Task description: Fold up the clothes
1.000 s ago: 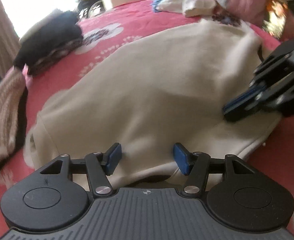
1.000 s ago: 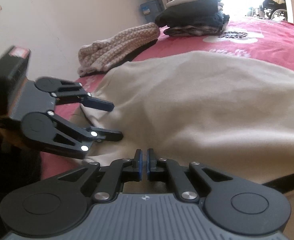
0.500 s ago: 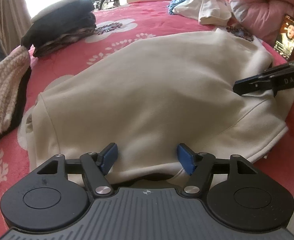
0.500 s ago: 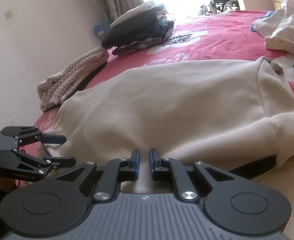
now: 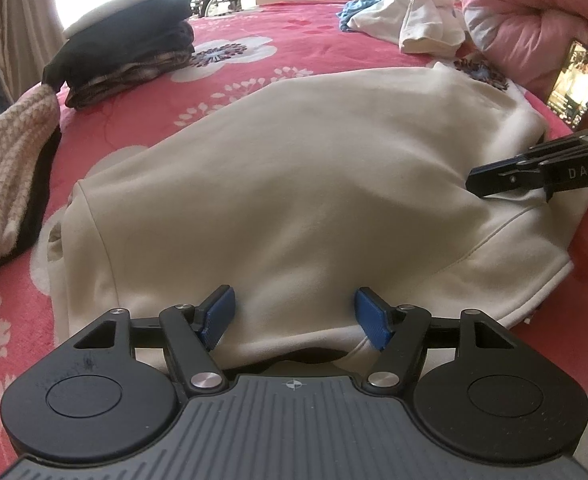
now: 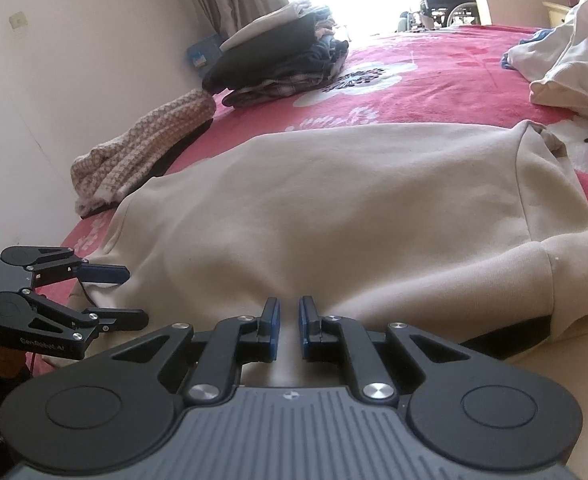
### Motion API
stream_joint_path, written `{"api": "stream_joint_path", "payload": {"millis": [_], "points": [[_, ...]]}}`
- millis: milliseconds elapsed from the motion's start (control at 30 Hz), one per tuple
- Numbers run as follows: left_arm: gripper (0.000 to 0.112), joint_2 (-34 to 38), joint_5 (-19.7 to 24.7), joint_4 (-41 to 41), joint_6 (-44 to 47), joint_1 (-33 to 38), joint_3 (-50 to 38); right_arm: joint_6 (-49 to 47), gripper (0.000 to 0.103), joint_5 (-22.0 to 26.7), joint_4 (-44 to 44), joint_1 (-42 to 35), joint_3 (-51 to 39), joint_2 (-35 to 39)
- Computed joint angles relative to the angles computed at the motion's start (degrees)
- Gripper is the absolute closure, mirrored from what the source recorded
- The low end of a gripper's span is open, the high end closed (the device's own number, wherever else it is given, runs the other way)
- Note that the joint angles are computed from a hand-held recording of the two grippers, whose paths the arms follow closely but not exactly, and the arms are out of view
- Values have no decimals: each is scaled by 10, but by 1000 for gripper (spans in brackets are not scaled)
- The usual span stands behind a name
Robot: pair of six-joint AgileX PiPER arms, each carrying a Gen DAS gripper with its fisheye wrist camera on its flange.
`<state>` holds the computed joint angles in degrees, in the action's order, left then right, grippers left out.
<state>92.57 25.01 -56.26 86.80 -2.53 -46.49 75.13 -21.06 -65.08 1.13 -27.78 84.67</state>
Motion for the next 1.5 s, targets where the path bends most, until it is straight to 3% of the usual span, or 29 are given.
{"api": "stream_joint_path", "payload": {"millis": [1500], "points": [[45,11,22,7,3,17,-16,37,92,4,-37,0,-3,-7]]}}
